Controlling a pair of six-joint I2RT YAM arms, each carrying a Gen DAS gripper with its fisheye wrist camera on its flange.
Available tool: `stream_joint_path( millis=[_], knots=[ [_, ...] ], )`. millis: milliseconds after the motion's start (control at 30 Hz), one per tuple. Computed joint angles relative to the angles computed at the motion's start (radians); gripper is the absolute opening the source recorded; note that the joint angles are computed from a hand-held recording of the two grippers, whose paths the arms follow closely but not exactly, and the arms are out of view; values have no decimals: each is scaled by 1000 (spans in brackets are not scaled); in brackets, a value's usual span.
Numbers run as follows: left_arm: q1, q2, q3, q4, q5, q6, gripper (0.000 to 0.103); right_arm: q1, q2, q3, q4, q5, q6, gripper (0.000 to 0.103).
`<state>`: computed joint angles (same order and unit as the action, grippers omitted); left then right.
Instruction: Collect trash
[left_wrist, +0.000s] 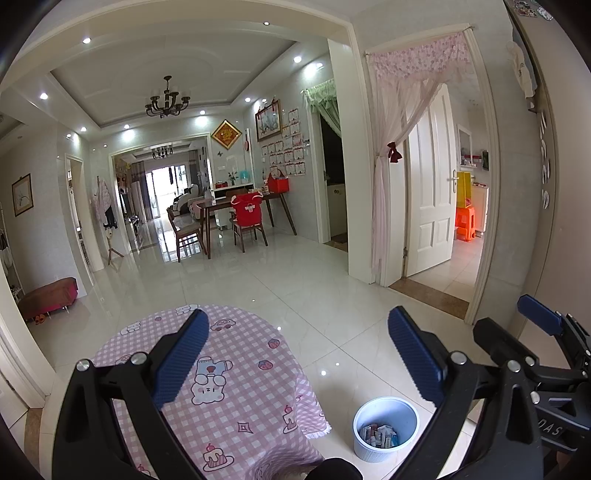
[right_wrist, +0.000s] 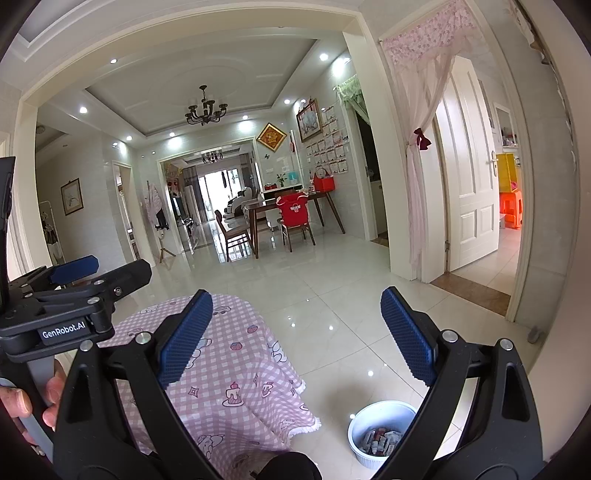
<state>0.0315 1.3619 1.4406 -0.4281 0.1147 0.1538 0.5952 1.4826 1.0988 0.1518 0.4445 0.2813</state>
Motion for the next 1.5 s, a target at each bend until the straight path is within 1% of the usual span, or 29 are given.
stream_joint_path(
  millis=[467, 700, 933, 967, 1133, 1233, 1400, 1500],
  knots=[
    [7, -1, -4, 0, 7, 5, 96, -3, -5, 5, -10, -4, 4, 91],
    [31, -13, -46, 23, 28, 16, 96, 8, 22, 24, -6, 4, 9, 91],
    [34, 11, -35, 24, 31, 19, 96, 18, 36, 28, -4, 12, 16, 91],
    [26, 26, -15, 18, 23, 17, 96, 28, 44, 34, -4, 21, 20, 91],
    [37, 28, -21, 21, 34, 24, 96, 25, 41, 35, -8, 18, 20, 91],
    [47, 36, -25, 25, 44, 30, 96, 37, 71, 46, 2, 29, 29, 91],
    [47, 59, 9, 8, 42, 32, 96, 54, 89, 55, 6, 45, 38, 91],
    [51, 65, 10, 10, 45, 36, 96, 42, 77, 51, 1, 33, 33, 91]
  ],
)
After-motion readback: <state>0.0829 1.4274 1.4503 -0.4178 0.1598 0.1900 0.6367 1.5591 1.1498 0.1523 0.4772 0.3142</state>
